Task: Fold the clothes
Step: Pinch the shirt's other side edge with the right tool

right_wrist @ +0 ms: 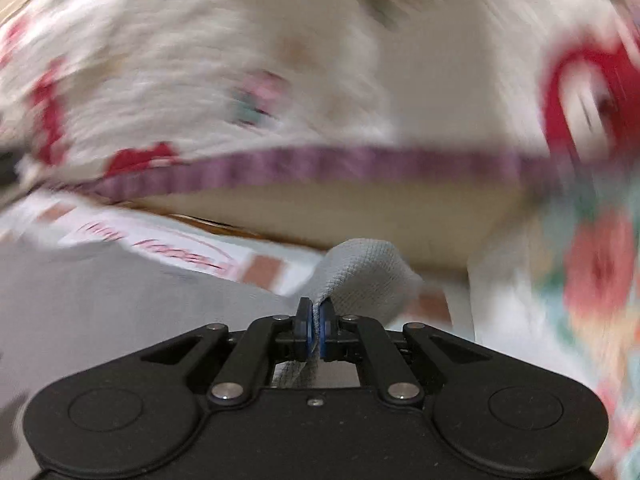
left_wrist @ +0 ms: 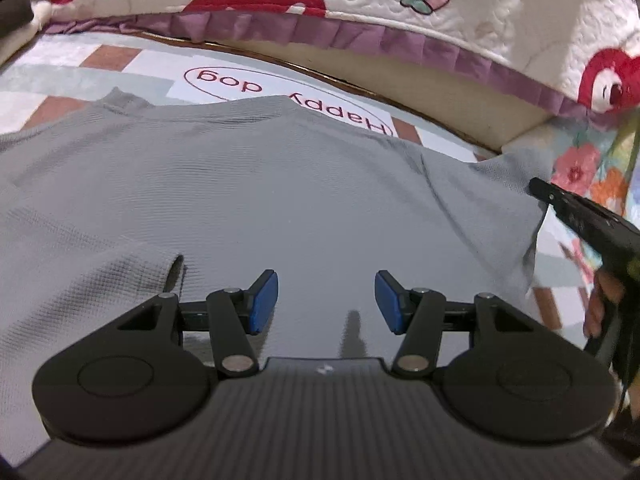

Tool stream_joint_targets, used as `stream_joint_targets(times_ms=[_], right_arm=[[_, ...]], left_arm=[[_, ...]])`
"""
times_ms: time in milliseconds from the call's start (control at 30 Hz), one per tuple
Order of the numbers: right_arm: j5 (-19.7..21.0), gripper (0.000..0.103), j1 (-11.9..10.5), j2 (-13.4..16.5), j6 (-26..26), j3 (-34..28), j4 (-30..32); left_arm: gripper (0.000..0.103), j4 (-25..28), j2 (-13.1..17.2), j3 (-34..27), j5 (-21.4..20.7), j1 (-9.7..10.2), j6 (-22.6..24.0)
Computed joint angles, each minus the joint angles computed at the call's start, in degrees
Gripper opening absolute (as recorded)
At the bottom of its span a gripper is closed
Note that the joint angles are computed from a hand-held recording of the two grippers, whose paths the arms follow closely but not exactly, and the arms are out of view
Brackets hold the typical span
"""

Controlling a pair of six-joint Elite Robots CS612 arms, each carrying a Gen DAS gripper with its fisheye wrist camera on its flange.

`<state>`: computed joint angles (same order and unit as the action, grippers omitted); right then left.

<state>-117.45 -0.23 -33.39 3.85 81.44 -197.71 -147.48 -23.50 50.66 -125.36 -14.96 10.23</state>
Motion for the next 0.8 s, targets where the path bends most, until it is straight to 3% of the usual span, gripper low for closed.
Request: stream_joint_targets(times_ms=[167,233,300,333,367,433,500,567,667,800], right_arm=[[5.69,0.005,3.57,0.80,-17.51,-3.26,2.46],[12.90,0.004,3.67,-0.14,-17.67,-2.41,7.17],[22.58,0.005,2.55,-1.99,-14.25,0.41,9.53],[26.26,0.009,2.03,-2.87,-12.30,1.80,10.30],[27.54,0.019,1.54,-3.67,-10.00,3.34,9.78],[27.29,0.033,0.61,-5.39,-4.75,6.36,8.69],[26.75,0.040,-0.46,-7.04,-1.54,9.16,6.98],[25.03,0.058,-1.21,-8.26,0.05,11.14,6.65],[23.63,0.060,-2.05,-7.52,0.70,10.79,5.57],[26.92,0.062,-3.24,-3.55,3.22,5.57,5.93]], left_arm=[[0.054,-2.09,0.04,0.27,0.51,0.17,-2.02],[0.054,-2.48,0.18,0.13,0.94,0.40,-3.20],[0.055,-2.78,0.38,-0.09,1.09,0.63,-4.29],[0.055,-2.62,0.71,-0.59,0.35,0.75,-4.98],[0.055,-2.43,1.06,-1.14,-0.47,0.86,-5.71],[0.056,-2.32,1.92,-2.47,-2.41,1.05,-7.44],[0.057,-3.02,3.08,-4.34,-4.43,0.98,-8.81],[0.059,-3.14,4.14,-6.27,-5.87,0.76,-9.59],[0.059,-1.36,3.97,-6.55,-5.76,0.29,-9.17],[0.059,0.58,2.53,-4.34,-5.77,0.26,-8.27]])
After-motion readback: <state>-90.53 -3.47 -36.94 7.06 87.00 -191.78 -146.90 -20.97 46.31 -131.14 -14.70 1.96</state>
